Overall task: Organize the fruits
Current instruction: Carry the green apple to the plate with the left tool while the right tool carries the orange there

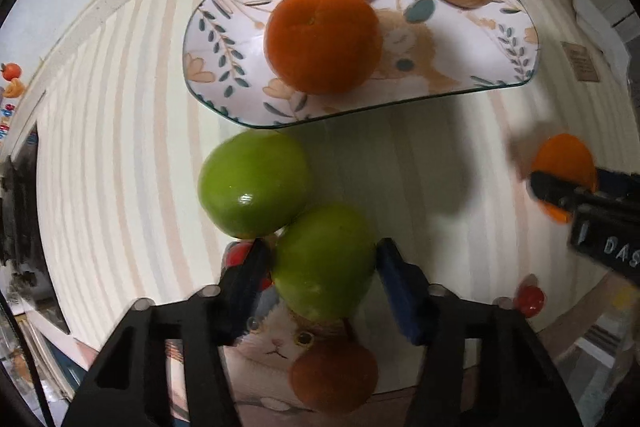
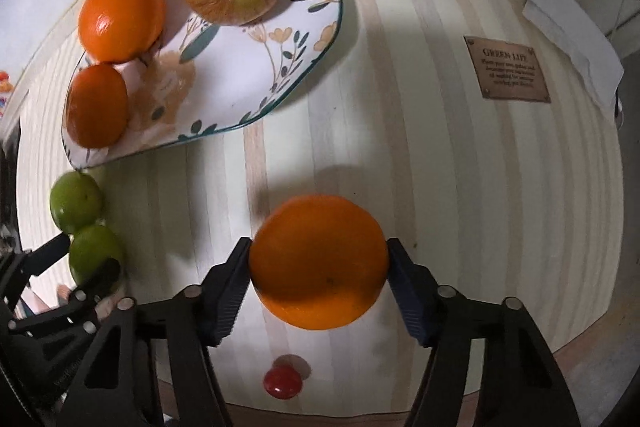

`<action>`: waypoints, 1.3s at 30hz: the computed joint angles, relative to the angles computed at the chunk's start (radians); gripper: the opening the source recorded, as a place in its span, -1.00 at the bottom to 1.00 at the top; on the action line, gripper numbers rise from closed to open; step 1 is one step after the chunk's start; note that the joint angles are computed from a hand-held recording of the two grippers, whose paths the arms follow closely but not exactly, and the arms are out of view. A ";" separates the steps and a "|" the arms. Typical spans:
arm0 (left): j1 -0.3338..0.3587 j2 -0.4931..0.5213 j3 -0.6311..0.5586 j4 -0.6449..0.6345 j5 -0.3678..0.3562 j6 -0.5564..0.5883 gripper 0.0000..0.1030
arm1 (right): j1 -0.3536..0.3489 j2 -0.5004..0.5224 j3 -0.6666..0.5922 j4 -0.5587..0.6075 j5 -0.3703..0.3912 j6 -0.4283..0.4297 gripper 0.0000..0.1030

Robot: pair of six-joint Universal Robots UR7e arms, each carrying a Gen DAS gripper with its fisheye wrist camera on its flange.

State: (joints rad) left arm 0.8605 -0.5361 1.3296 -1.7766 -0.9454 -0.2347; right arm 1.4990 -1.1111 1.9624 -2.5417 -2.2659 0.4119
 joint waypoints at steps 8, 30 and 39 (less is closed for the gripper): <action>0.024 -0.071 0.067 -0.002 -0.096 -0.055 0.01 | 0.015 -0.004 0.045 0.008 0.075 -0.006 0.31; 0.058 -0.129 -0.061 0.023 -0.262 -0.118 0.01 | 0.053 -0.052 0.058 -0.071 0.173 -0.042 0.30; 0.071 0.093 -0.455 0.134 -0.160 -0.100 0.01 | 0.064 0.045 -0.171 -0.012 0.161 -0.079 0.30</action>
